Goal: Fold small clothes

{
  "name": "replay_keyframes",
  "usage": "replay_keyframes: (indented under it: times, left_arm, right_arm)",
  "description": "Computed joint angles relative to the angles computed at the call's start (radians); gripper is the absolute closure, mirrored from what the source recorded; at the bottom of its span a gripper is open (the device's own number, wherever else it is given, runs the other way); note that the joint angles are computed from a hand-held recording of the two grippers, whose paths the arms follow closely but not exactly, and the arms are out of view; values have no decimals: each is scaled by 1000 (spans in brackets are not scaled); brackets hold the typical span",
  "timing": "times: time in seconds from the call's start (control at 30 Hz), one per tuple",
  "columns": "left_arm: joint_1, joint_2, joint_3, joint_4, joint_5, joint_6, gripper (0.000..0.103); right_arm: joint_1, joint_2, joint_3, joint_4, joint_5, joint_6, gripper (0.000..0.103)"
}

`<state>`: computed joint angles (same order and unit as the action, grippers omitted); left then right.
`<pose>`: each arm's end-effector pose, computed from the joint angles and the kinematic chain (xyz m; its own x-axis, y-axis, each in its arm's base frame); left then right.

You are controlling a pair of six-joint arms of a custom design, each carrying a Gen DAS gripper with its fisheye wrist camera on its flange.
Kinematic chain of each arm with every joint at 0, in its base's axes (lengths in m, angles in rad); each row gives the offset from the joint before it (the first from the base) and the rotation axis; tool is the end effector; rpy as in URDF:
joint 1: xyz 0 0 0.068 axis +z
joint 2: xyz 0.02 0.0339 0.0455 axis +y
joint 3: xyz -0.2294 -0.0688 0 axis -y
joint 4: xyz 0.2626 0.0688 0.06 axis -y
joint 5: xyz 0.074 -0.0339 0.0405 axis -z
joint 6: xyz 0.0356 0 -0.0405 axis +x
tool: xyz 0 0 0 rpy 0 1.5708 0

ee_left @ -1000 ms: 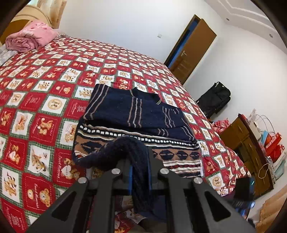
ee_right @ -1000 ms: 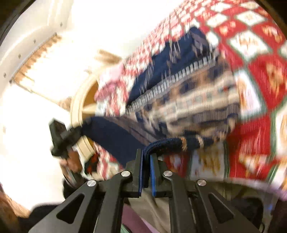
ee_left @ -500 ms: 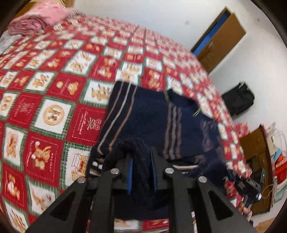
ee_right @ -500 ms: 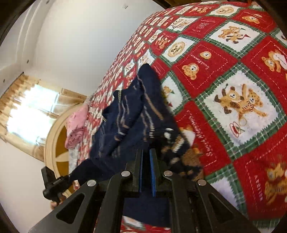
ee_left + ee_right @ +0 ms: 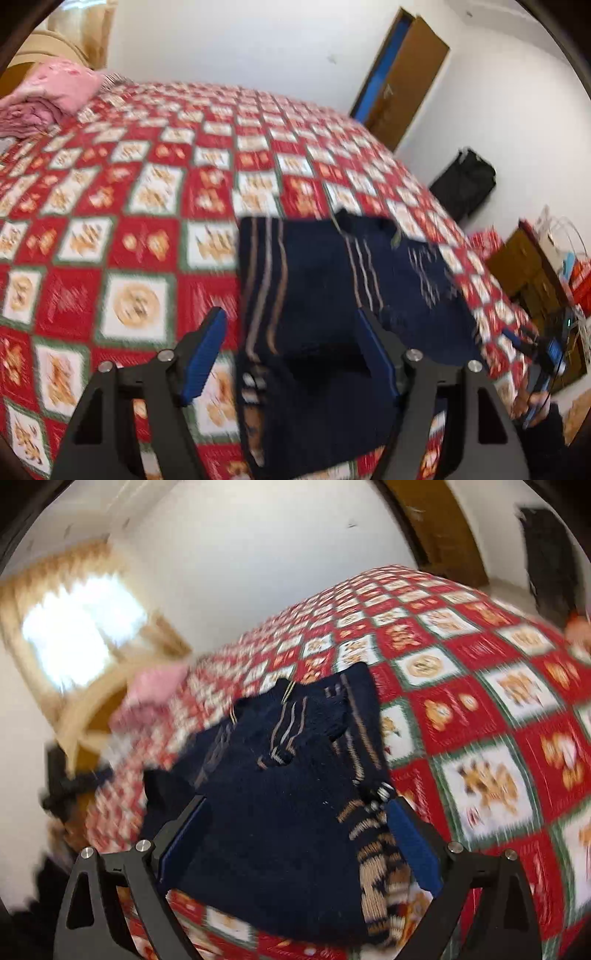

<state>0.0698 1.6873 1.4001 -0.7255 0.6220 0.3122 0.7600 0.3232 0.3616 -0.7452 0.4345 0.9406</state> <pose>0.3706 0.0051 0.2372 -0.7282 0.1993 -0.6558 0.4989 0.8102 -0.3077 0.1143 0.0879 0.1874 -0.5948 0.4457 -0.6690 0.1488 0.8789 0.4533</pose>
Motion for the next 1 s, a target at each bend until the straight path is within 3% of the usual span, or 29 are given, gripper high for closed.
replay_keyframes:
  times: [0.1, 0.3, 0.5, 0.57, 0.63, 0.73, 0.77, 0.8, 0.83, 0.93, 1.0]
  left_arm:
    - [-8, 8, 14, 58, -64, -33, 29]
    - [-39, -37, -133, 111, -57, 62, 29]
    - [-169, -68, -259, 283, -173, 127, 29]
    - [-205, -33, -250, 302, -206, 126, 29]
    - [-244, -4, -245, 321, -242, 129, 29]
    - [-274, 4, -266, 352, -289, 131, 30]
    - [-276, 8, -266, 346, -292, 130, 34]
    - [-278, 15, -265, 338, -289, 134, 39]
    - [-278, 19, -264, 333, -291, 138, 43]
    - [-273, 27, -262, 320, -278, 131, 58]
    - [-268, 22, -266, 313, -261, 118, 81]
  right_arm:
    - [-33, 194, 44, 99, -17, -67, 7]
    - [-149, 462, 120, 221, -85, -208, 7]
    - [-202, 676, 203, 274, -97, -298, 12]
    - [-220, 735, 220, 284, -116, -322, 21]
    - [-226, 793, 238, 283, -126, -340, 48]
    - [-210, 792, 228, 291, -111, -335, 52]
    - [-209, 791, 225, 294, -110, -334, 53]
    - [-206, 790, 220, 303, -114, -332, 59]
    - [-205, 786, 215, 315, -127, -331, 72]
    - [-154, 805, 245, 284, -74, -313, 88]
    - [-109, 784, 253, 259, -38, -291, 90]
